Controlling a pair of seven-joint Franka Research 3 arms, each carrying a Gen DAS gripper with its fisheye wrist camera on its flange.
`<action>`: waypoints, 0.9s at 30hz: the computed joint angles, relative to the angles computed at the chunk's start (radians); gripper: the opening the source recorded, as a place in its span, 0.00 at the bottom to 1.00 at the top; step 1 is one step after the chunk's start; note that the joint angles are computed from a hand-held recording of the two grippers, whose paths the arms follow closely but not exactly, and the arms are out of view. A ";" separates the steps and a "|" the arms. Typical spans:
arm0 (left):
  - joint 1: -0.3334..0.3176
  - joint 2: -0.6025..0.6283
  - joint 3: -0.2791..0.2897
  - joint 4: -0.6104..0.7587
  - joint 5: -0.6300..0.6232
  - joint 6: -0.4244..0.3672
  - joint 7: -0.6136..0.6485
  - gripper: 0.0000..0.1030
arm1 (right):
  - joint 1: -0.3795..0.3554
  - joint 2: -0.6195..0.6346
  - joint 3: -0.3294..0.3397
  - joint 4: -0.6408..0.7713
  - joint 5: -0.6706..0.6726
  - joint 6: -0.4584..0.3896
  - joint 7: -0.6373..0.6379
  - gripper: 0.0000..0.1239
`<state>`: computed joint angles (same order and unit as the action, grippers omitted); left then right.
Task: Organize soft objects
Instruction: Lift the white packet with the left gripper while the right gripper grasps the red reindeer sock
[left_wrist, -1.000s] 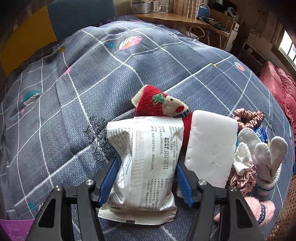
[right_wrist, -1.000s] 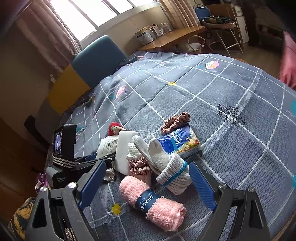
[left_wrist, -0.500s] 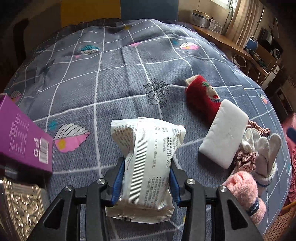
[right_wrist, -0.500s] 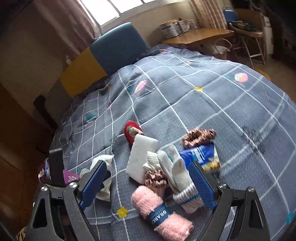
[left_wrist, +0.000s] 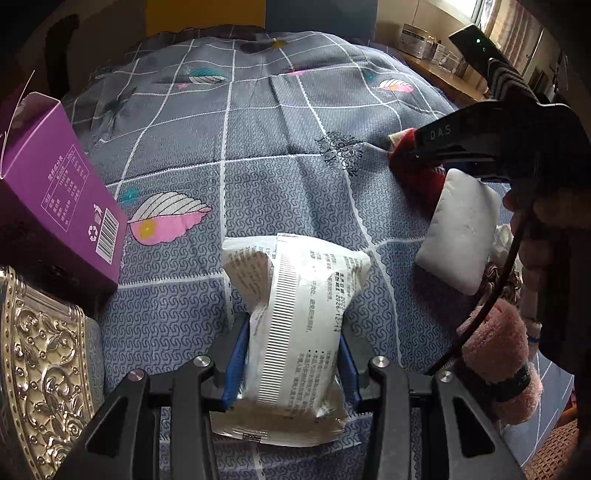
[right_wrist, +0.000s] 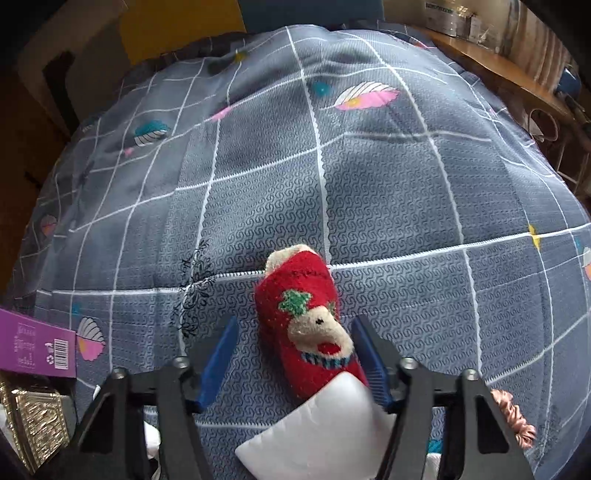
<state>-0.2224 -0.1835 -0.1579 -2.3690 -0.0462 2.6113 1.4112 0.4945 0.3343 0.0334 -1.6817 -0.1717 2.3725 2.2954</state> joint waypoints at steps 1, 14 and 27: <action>0.000 0.002 0.000 0.000 0.003 0.003 0.002 0.42 | 0.005 -0.001 -0.007 -0.001 -0.015 0.010 0.019 0.17; 0.004 0.011 0.012 0.036 -0.031 -0.027 0.016 0.40 | -0.010 -0.299 0.072 -0.261 -0.072 0.231 0.067 0.15; 0.050 0.033 0.028 0.257 -0.055 -0.066 0.030 0.39 | 0.042 -0.346 0.191 -0.474 0.189 0.270 -0.014 0.15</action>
<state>-0.1728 -0.1501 -0.1296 -2.1122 -0.1012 2.5455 1.4407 0.5364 -0.0113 0.2242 -2.1561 0.0170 2.6429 2.2819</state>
